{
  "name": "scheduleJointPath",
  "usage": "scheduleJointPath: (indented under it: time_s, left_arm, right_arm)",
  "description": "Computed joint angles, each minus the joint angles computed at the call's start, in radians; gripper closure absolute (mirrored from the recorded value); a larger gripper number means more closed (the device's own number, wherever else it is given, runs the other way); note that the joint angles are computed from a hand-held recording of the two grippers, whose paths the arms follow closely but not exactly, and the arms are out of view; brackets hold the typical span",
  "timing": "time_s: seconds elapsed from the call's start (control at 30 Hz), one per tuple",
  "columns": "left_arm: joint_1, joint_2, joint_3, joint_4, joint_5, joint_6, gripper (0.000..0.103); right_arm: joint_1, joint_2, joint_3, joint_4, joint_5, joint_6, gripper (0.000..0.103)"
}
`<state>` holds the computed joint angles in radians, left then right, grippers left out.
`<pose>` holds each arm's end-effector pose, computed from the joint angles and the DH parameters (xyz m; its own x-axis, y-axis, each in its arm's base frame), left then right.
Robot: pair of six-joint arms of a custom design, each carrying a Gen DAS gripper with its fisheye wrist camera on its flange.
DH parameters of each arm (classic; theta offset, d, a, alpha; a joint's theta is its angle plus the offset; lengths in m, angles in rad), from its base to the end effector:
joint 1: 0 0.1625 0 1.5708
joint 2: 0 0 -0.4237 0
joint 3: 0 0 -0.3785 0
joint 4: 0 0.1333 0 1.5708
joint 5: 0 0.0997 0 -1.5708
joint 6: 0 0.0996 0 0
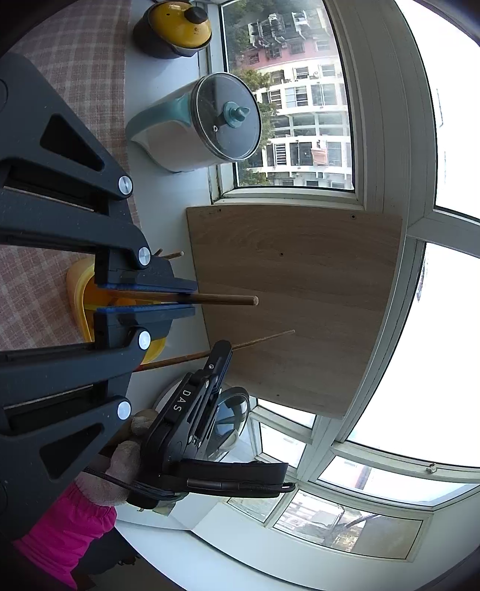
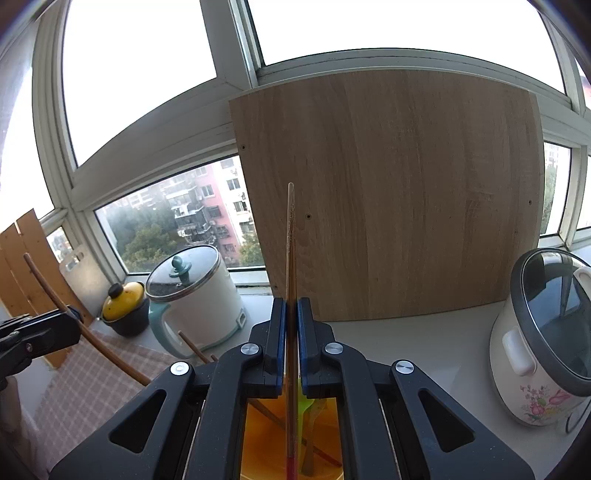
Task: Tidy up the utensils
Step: 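Carry both chopsticks up over the yellow container with both tools, then open the left tool to drop its chopstick while the right tool releases its chopstick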
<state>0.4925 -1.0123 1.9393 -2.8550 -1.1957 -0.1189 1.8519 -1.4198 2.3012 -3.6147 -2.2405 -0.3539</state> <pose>-0.4286 -0.4227 0.1671 -0.6469 0.7014 -0.2993 0.7541 0.5299 -0.3879 0.1840 -0.3796 0.3498 -0.8166 0.1772 0.5493 -0.4191 0.4721 -0.7755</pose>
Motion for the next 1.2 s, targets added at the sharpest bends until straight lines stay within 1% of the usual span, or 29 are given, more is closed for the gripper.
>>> scheduleJointPath:
  time_s: [0.1, 0.17, 0.43, 0.67, 0.97, 1.0, 1.03, 1.07, 1.1, 1.13, 1.17, 1.2]
  left_arm:
    - [0.005, 0.016, -0.001, 0.000, 0.006, -0.009, 0.100]
    - [0.009, 0.025, 0.000, 0.002, 0.009, -0.016, 0.100]
    - [0.022, 0.051, 0.010, 0.010, -0.002, -0.048, 0.100]
    - [0.024, 0.049, 0.023, 0.020, -0.009, -0.066, 0.100]
    - [0.009, 0.027, 0.046, 0.029, -0.019, -0.066, 0.100]
    - [0.006, 0.024, 0.047, 0.034, -0.020, -0.065, 0.099]
    - [0.004, 0.020, 0.050, 0.039, -0.019, -0.066, 0.093]
    - [0.002, 0.016, 0.054, 0.039, -0.018, -0.066, 0.088]
    - [0.000, 0.011, 0.060, 0.037, -0.018, -0.066, 0.076]
    - [-0.002, 0.006, 0.067, 0.033, -0.017, -0.068, 0.073]
    - [-0.004, -0.002, 0.073, 0.034, -0.018, -0.070, 0.073]
    - [-0.006, -0.009, 0.078, 0.037, -0.020, -0.072, 0.073]
  right_arm:
    - [-0.038, -0.009, 0.007, 0.007, 0.044, 0.002, 0.098]
    - [-0.057, -0.010, 0.011, 0.010, 0.059, 0.004, 0.098]
    - [-0.094, -0.018, 0.040, 0.018, 0.085, 0.000, 0.098]
    - [-0.093, -0.032, 0.052, 0.043, 0.072, 0.013, 0.098]
    - [-0.052, -0.035, 0.063, 0.068, -0.010, 0.028, 0.098]
    - [-0.045, -0.034, 0.065, 0.067, -0.022, 0.030, 0.096]
    - [-0.036, -0.030, 0.067, 0.063, -0.035, 0.030, 0.094]
    - [-0.026, -0.028, 0.070, 0.056, -0.050, 0.027, 0.086]
    - [-0.016, -0.024, 0.074, 0.045, -0.065, 0.025, 0.074]
    - [-0.006, -0.018, 0.078, 0.026, -0.080, 0.023, 0.067]
    - [0.004, -0.016, 0.083, 0.010, -0.091, 0.022, 0.058]
    - [0.014, -0.015, 0.087, 0.002, -0.102, 0.025, 0.058]
